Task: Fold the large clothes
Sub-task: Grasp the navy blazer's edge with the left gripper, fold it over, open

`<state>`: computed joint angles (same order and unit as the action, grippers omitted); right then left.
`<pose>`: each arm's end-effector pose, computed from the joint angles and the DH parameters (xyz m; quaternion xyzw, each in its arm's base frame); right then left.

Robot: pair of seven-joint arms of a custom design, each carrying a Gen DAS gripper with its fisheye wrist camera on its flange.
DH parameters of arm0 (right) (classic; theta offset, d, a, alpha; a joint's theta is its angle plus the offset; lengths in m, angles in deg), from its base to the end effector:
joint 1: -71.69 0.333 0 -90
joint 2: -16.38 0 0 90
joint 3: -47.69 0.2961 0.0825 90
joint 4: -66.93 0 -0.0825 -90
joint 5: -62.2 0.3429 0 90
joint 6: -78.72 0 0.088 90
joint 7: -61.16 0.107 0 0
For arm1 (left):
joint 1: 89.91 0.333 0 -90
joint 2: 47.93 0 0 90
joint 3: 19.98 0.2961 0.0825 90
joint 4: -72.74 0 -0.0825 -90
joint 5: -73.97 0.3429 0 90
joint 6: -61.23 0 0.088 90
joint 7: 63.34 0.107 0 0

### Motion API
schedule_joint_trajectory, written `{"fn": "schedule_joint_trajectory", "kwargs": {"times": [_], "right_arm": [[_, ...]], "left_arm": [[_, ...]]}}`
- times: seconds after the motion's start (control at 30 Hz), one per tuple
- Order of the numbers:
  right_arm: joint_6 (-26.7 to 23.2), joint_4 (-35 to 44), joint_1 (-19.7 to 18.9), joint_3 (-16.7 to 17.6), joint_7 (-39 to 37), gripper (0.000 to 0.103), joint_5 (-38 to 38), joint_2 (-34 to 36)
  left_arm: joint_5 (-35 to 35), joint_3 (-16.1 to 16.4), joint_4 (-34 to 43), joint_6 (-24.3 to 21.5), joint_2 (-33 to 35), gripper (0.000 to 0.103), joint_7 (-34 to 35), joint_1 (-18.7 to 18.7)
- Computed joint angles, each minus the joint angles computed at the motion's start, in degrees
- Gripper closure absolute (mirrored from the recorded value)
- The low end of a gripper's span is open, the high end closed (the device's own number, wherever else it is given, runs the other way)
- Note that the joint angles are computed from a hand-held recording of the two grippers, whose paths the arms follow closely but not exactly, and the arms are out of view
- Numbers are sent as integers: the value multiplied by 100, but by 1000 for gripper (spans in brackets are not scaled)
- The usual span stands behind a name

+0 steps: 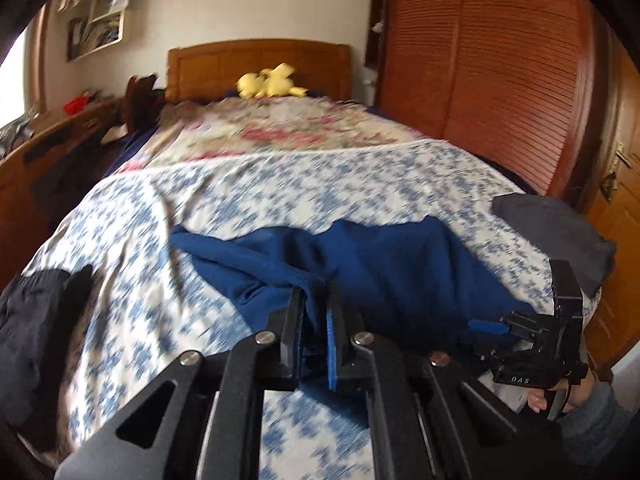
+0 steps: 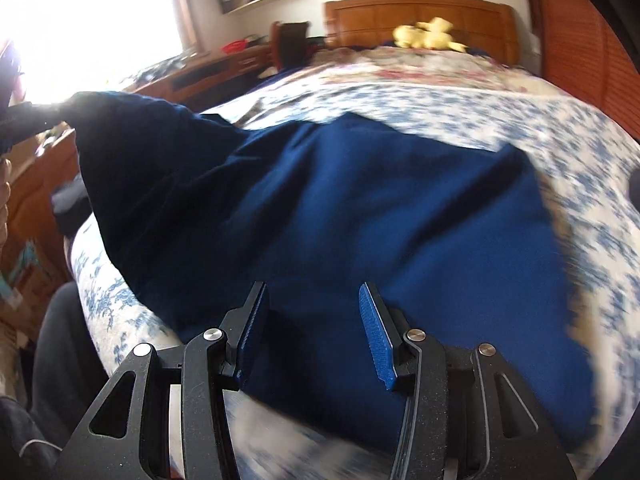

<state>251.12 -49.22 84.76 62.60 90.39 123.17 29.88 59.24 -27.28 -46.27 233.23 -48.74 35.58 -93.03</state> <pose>0.5444 0.2077 0.3990 -0.7869 0.4635 -0.1380 0.3832 0.5508 -0.0830 0.5466 -0.5970 0.6611 -0.3721 0.2612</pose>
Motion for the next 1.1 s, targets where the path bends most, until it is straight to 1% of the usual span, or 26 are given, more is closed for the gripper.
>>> {"fn": "schedule_joint_trajectory", "kwargs": {"times": [0.03,0.1,0.2,0.23,0.27,0.3,0.33,0.4,0.47,0.5,0.6,0.67,0.73,0.83,0.9,0.97,1.0,1.03,1.07,1.1], "right_arm": [[38,-126,-55,-60,28,56,16,-138],[118,-302,-153,-122,-136,56,237,-349],[4,-575,-245,-329,-522,56,715,-714],[-86,-628,-238,-423,-624,56,823,-798],[-191,-681,-224,-532,-648,56,842,-871],[-188,-762,-191,-647,-588,56,759,-938],[-129,-816,-146,-732,-490,55,646,-974],[-153,-917,-131,-867,-466,55,604,-1060],[-207,-1008,-142,-983,-573,55,679,-1156],[-227,-1047,-144,-1031,-635,55,735,-1200],[-265,-1095,-134,-1137,-755,55,879,-1255],[-227,-1085,-117,-1165,-804,55,952,-1248],[-203,-1064,-98,-1176,-775,55,945,-1235],[-140,-1004,-73,-1162,-574,55,736,-1172],[-39,-983,-39,-1128,-356,55,496,-1160],[16,-923,-21,-1094,-246,55,385,-1134],[59,-894,-1,-1063,-233,55,377,-1148],[100,-851,13,-1044,-246,55,387,-1132],[154,-803,37,-1016,-244,55,382,-1127],[194,-739,60,-991,-236,55,376,-1112]], "left_arm": [[-28,-44,175,-19,119,99,42,-48],[-382,-234,575,-32,420,99,388,-159],[-423,-511,1231,-184,936,99,521,-289],[-483,-653,1518,-295,1164,99,630,-308],[-525,-763,1706,-380,1316,99,684,-322],[-697,-954,2004,-537,1570,99,852,-287],[-746,-1041,2194,-671,1732,99,889,-300],[-570,-1008,2499,-844,2021,99,726,-464],[-368,-934,2554,-914,2135,99,490,-600],[-243,-869,2654,-1043,2235,99,314,-669],[-103,-873,2554,-1091,2216,99,175,-667],[-58,-913,2442,-959,2184,97,196,-645],[-122,-996,2400,-989,2141,97,291,-550],[-198,-1028,2216,-918,2004,95,394,-465],[-343,-1091,1961,-814,1785,93,561,-363],[-391,-1062,1733,-613,1612,87,655,-357],[-254,-939,1541,-444,1471,85,556,-432],[-209,-885,1377,-325,1343,81,520,-440],[-291,-916,1284,-293,1260,76,595,-382],[-291,-867,1113,-249,1102,75,576,-362]]}}
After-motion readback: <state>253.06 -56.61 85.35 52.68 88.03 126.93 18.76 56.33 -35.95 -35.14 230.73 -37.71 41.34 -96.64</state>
